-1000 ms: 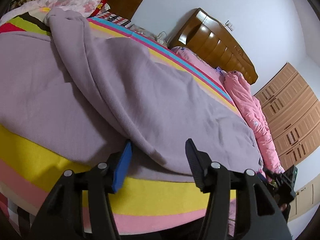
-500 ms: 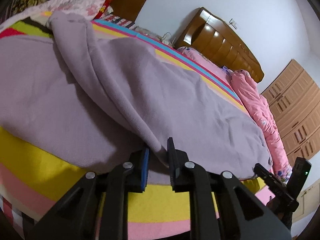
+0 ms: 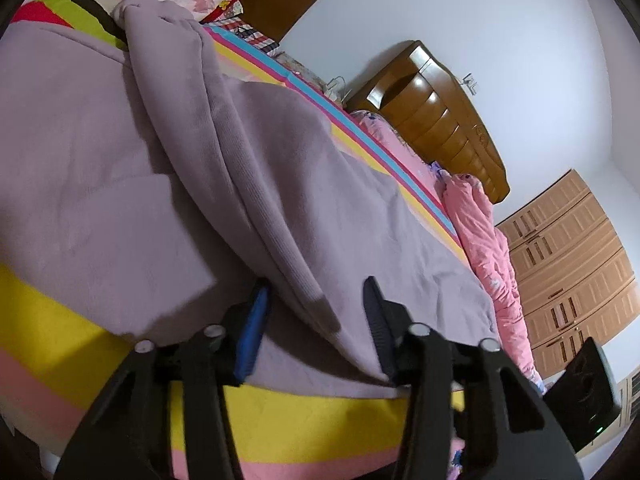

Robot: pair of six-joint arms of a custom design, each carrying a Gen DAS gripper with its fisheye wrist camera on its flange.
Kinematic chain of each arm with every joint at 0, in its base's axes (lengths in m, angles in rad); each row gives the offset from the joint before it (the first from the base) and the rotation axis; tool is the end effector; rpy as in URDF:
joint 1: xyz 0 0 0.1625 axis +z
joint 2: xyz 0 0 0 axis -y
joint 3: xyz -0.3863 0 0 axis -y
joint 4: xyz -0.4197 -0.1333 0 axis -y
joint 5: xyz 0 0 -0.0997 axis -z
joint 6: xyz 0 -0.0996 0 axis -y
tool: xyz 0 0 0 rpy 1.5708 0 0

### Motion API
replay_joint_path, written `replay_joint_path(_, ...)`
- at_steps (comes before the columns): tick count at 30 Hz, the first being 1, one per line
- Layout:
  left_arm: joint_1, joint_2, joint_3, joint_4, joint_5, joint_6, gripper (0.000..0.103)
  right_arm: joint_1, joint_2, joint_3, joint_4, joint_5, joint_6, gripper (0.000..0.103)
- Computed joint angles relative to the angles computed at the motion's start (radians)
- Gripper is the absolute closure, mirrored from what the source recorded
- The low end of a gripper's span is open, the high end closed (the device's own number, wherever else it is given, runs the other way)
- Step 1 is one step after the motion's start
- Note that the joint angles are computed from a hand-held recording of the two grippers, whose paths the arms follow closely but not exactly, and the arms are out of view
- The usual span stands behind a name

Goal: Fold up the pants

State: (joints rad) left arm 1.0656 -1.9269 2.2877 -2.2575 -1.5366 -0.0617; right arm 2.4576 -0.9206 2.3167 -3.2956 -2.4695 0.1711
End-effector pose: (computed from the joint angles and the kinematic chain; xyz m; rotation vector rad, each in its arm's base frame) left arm -0.0664 -0.4025 0.3140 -0.6610 -2.9706 0.4949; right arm 0.3614 -0.2232 0.0302 0.6509 -2.2804 0.9138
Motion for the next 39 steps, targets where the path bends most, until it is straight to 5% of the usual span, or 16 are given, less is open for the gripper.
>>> replay_joint_path(5, -0.005, 0.01, -0.012, 0.003, -0.003, 0.012, 0.091, -0.033, 0.037, -0.019, 0.016, -0.044, -0.031, 0.096)
replay_joint_path(12, -0.056, -0.116, 0.027, -0.009, 0.001, -0.006, 0.095, 0.043, 0.07, -0.042, -0.065, -0.137, -0.133, 0.097)
replay_joint_path(17, -0.035, -0.164, 0.076, 0.055, 0.06, -0.018, 0.095, 0.009, 0.071, -0.012, 0.026, -0.077, -0.084, 0.096)
replay_joint_path(20, -0.008, -0.151, 0.092, 0.021, 0.043, -0.001, 0.094, 0.001, 0.08, -0.002, -0.013, -0.07, -0.084, 0.093)
replay_joint_path(22, -0.011, -0.144, 0.083, 0.027, 0.032, 0.006, 0.089, -0.007, 0.035, 0.004, 0.05, -0.029, -0.039, 0.082)
replay_joint_path(24, 0.004, -0.141, 0.066, 0.03, -0.003, 0.0, 0.052, -0.005, -0.001, 0.01, 0.078, 0.008, -0.031, 0.065)
replay_joint_path(26, 0.02, -0.153, 0.053, -0.005, -0.008, 0.012, 0.033, -0.001, -0.026, 0.018, 0.032, 0.07, -0.06, 0.054)
replay_joint_path(30, 0.037, -0.074, -0.05, -0.097, 0.105, 0.001, 0.018, -0.049, -0.098, 0.008, -0.007, 0.169, -0.159, 0.054)
replay_joint_path(33, 0.03, 0.069, -0.162, -0.118, 0.196, 0.01, 0.016, -0.097, -0.084, -0.061, 0.028, 0.12, -0.23, 0.054)
replay_joint_path(39, -0.053, 0.496, -0.48, -0.051, 0.554, 0.094, 0.016, -0.226, -0.048, -0.155, -0.037, 0.156, -0.232, 0.054)
